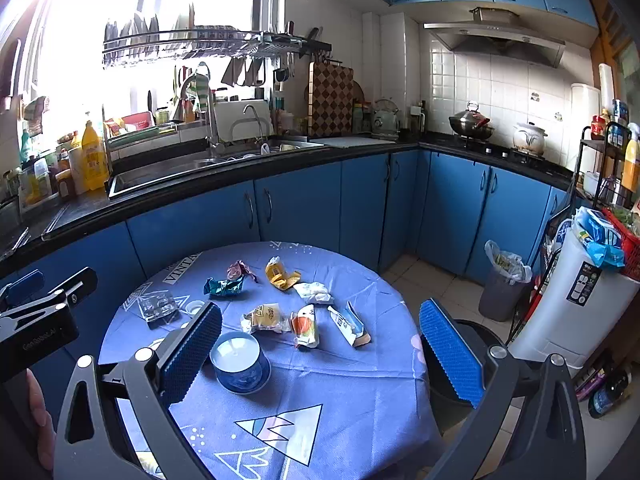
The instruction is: Collect trash
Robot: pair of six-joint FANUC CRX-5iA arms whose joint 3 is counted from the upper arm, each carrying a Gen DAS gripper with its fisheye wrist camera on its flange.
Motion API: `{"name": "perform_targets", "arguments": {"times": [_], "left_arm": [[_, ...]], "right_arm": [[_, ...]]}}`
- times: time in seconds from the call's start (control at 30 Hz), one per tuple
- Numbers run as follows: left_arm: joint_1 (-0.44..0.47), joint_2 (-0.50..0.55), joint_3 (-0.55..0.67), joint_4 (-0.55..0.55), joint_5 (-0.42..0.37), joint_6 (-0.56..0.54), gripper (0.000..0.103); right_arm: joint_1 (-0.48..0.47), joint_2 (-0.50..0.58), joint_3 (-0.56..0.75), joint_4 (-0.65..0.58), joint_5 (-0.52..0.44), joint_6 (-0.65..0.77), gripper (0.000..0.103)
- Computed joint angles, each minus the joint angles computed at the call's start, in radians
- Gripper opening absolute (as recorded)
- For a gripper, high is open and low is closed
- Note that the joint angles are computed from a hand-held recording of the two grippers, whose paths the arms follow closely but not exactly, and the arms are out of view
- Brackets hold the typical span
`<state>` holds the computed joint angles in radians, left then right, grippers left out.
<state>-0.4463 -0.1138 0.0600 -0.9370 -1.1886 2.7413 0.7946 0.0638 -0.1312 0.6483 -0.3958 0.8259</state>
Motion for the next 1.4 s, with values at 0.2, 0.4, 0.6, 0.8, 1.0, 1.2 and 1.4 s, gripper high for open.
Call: {"name": "perform_targets", "arguments": {"times": [0.2,0.4,0.6,0.8,1.0,1.2,1.4], "left_arm": [[-0.031,-0.009,-0.001,-0.028,-0.020,0.019,0.100],[-0.043,-0.010,0.002,-0.041,-0.030,0.027,0.100],[-0.034,-0.010,0.005,-0.026,-0.025,0.015,0.100],[-0.016,-0.002,0.011,-0.009,-0.016,0.003,0.100],[0.003,0.003,0.008,0.010,0.001,-0.006,0.100],[0.018,0.007,0.002,0.023,0.015,-0.011,0.100],[0.020,0.008,0.002,0.025,0.017,-0.012,0.100]], "right_arm": [[-0.004,-0.030,-0.041,0.052,0.032,-0.042,0.097],[-0.006,-0.037,-0.052,0.072,0.043,-0.060,0.097],[-0.005,-0.037,-0.050,0.063,0.041,-0.053,0.097],[-0.002,-0.026,-0.026,0.023,0.024,-0.012,0.097],[-0.001,-0.012,-0.006,0.004,0.012,0.010,0.097],[0.002,0.007,0.019,-0.030,-0.006,0.040,0.097],[0.001,0.015,0.025,-0.037,-0.009,0.047,0.097]]}}
